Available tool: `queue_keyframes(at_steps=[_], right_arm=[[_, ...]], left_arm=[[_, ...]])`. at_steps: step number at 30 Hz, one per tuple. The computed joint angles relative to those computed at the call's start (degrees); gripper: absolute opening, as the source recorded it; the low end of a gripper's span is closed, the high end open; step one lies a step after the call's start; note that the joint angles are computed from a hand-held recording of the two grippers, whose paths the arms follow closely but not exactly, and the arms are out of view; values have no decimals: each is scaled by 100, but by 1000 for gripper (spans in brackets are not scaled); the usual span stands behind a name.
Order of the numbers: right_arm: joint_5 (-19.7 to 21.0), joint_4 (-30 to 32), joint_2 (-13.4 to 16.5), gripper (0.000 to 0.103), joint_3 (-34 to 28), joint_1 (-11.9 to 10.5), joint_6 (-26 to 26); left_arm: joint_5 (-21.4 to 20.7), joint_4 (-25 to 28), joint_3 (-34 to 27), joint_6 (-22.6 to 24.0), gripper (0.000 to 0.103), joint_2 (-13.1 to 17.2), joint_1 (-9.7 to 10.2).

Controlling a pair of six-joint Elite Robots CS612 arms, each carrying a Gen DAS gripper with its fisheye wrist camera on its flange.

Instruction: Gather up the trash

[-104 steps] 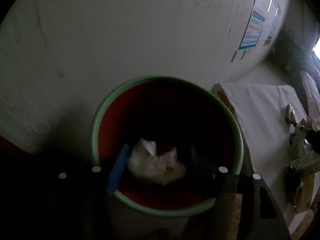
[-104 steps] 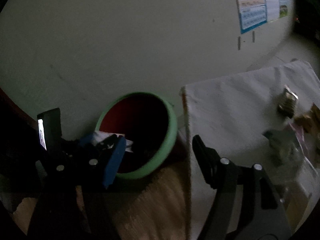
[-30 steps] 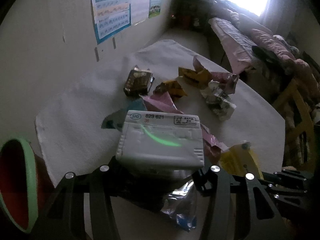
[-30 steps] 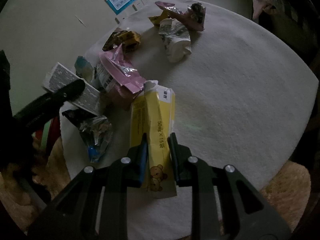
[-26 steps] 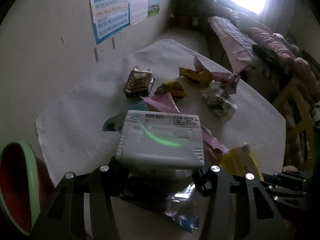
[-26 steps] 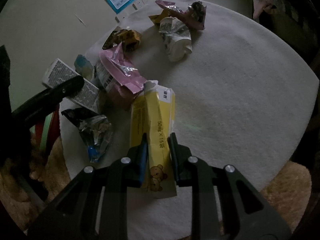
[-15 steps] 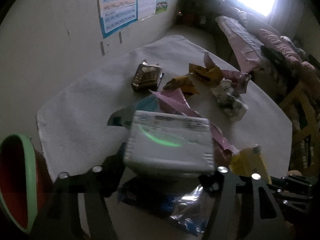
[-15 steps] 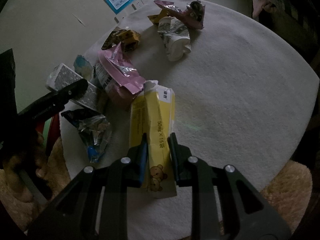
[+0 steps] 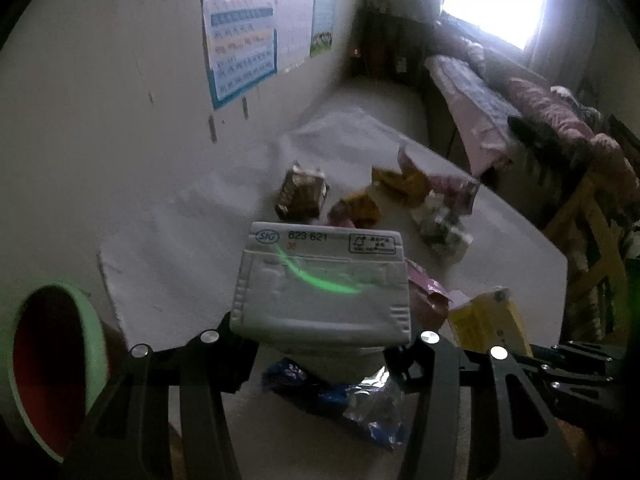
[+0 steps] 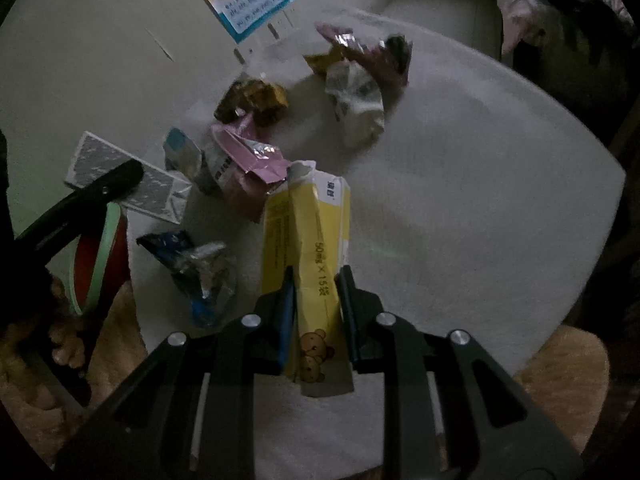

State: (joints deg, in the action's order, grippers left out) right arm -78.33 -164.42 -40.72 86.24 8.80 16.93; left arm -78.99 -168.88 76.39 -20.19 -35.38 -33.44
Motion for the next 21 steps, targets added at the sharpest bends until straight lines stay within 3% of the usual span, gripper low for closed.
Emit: queue_keyframes(at_steps=[8,21], right_arm=[[-117,-354,-194,22,85,74,-154],[-199,-475,-280,22,-90,222,-392]], left_arm=[[348,-181,338,-127,49,-296,1],[441,-488,611,-399,49,-514,102]])
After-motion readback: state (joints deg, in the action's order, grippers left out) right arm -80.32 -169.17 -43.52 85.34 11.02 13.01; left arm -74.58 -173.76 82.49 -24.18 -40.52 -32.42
